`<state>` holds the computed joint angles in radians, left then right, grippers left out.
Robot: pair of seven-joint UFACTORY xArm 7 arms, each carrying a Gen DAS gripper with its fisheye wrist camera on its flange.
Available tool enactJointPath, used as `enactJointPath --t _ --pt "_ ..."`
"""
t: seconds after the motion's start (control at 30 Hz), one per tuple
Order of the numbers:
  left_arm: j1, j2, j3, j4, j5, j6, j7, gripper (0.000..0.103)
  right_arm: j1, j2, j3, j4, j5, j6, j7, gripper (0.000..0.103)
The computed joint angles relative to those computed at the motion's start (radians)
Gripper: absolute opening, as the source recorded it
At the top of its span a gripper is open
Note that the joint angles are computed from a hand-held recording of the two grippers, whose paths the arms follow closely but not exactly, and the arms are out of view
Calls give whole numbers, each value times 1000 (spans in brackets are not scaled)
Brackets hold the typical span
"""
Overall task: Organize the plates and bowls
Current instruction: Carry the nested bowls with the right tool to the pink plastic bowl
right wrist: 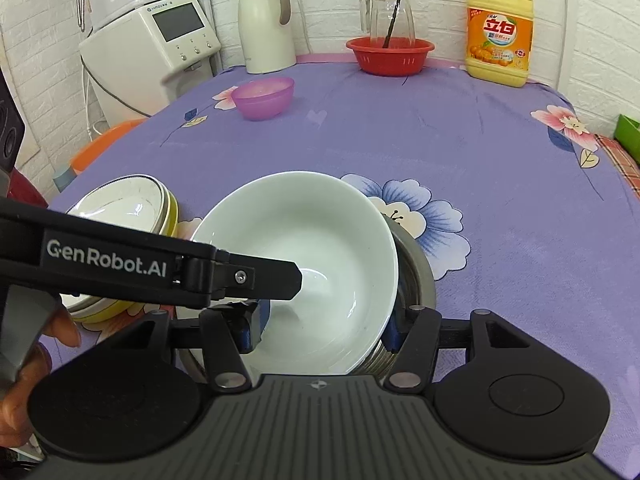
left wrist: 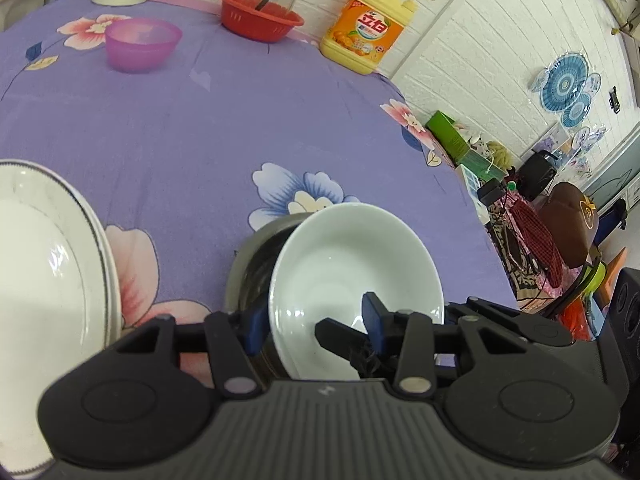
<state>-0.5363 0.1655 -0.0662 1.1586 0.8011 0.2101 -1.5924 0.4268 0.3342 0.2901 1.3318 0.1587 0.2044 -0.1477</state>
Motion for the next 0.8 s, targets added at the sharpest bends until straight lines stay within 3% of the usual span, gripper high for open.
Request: enactJointPath --t 0.07,0.13,0.2,0.23,0.3,0.4,0.5,0.6,0.8 --pt "2 0 0 4 2 9 21 48 -6 -2 8 -9 10 -14 -8 94" --pt "10 -5 -5 5 2 7 55 68 -2 -12 0 -24 2 -38 -5 97" --pt "8 -19 -5 3 16 17 57 69 9 -28 -19 -43 -21 -64 13 98" --pt "4 -24 -2 9 44 31 52 70 -18 -31 9 -50 3 -71 -8 99" --pt "-3 -41 4 19 143 62 -6 71 -52 -43 43 -70 43 -107 -34 102" --pt "19 -73 -11 22 253 80 -86 73 -33 -63 16 -94 21 -164 -2 103" --pt "57 -103 -37 19 291 100 -114 75 -90 -60 77 -86 55 -175 -31 103" --pt "94 -133 -60 5 317 130 -129 76 -75 -54 59 -75 41 -177 -16 103" --pt "163 -189 -93 -52 340 158 -149 76 -104 -13 109 -22 68 -152 -46 103"
